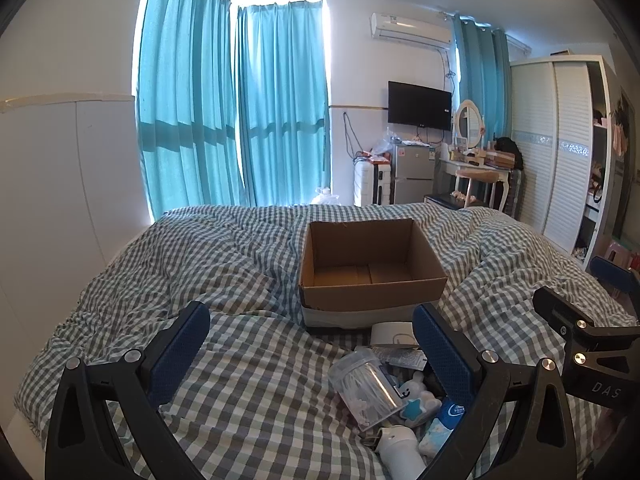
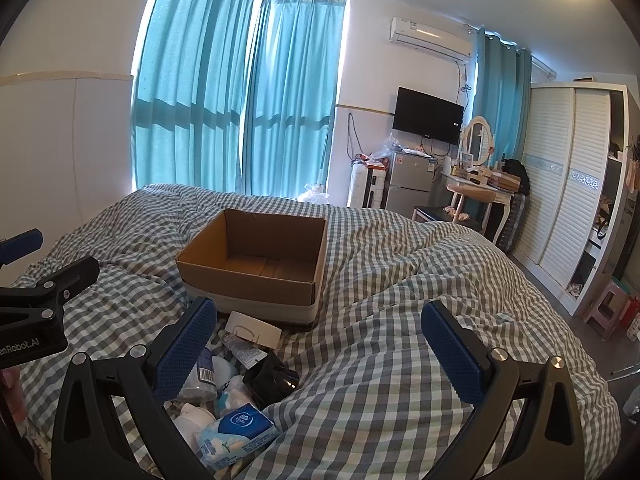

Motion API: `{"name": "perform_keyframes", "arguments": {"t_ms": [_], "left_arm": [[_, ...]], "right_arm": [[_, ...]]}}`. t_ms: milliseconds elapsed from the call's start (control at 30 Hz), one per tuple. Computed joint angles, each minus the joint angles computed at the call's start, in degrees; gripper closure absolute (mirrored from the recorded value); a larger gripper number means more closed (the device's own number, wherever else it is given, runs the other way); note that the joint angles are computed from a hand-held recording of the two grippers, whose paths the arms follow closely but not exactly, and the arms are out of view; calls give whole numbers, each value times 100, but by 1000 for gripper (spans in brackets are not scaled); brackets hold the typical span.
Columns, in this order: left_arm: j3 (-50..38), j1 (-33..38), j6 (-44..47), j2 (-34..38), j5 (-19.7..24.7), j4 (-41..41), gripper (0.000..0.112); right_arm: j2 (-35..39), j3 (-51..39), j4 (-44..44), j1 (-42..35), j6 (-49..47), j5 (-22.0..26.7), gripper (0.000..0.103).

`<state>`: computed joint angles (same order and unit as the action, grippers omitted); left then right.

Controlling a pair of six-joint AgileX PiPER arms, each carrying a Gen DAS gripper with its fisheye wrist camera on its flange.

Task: Organize objects
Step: 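Move both tools toward the pile of toiletries in front of the box, then grasp the clear swab canister with the left tool while the right tool grasps the tape roll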

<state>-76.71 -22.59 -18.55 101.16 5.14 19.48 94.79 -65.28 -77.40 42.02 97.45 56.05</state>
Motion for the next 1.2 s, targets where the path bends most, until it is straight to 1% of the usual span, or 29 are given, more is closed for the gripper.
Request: {"name": "perform_keyframes", "arguments": {"t_ms": [67, 167, 267, 333, 367, 467, 567, 633, 667, 700, 733, 800, 833, 933, 1067, 1133, 1200], "left_arm": [[15, -2, 121, -6, -10, -133, 9], [1, 3, 631, -3, 18, -642, 9], [-85, -9, 768, 66, 143, -810, 9], [-203, -42, 429, 163, 302, -505, 9], [-230, -40, 460, 190, 329, -569, 9], [-305, 6, 1326, 277, 338, -1597, 9], [-482, 18, 1631, 396, 449, -2012, 9], [-607, -2, 1553, 474, 489, -1928, 9], [-683, -32, 1321, 515, 537, -1690, 9], [-783, -39, 1270, 572, 622, -1629, 9], [-925, -40, 1446, 662, 743, -1797, 9], [-1204, -10, 2143, 855, 1010, -2486, 9], [-1404, -3, 2214, 997, 1206, -2552, 9], [-2010, 6, 2256, 1475, 1768, -2567, 9], [-2569, -93, 2063, 2029, 2257, -2236, 9], [-2955, -115, 2064, 2382, 2588, -2239, 9], [-3395, -121, 2001, 2733, 2988, -2267, 9]], "right_arm": [[0, -7, -3, 5, -15, -2, 0], [16, -30, 15, 13, -113, -27, 0], [42, -25, 17, 23, -197, -34, 0], [37, -7, 41, -30, -236, -117, 0], [37, 7, 47, -62, -229, -160, 0], [28, 76, 6, -168, -149, -289, 0], [33, 129, -84, -265, -31, -379, 1], [16, 136, -65, -378, -68, -563, 1], [5, 128, -41, -440, -102, -647, 1], [2, 113, -20, -518, -128, -741, 1], [-9, 105, 5, -593, -166, -842, 1], [33, 50, 74, -766, -310, -1095, 1], [81, -4, 132, -838, -423, -1162, 1], [307, -193, 358, -1044, -775, -1325, 1], [537, -283, 564, -1364, -957, -1662, 1], [645, -334, 749, -1552, -1089, -1899, 1], [765, -450, 1197, -1787, -1460, -2218, 1]]}}
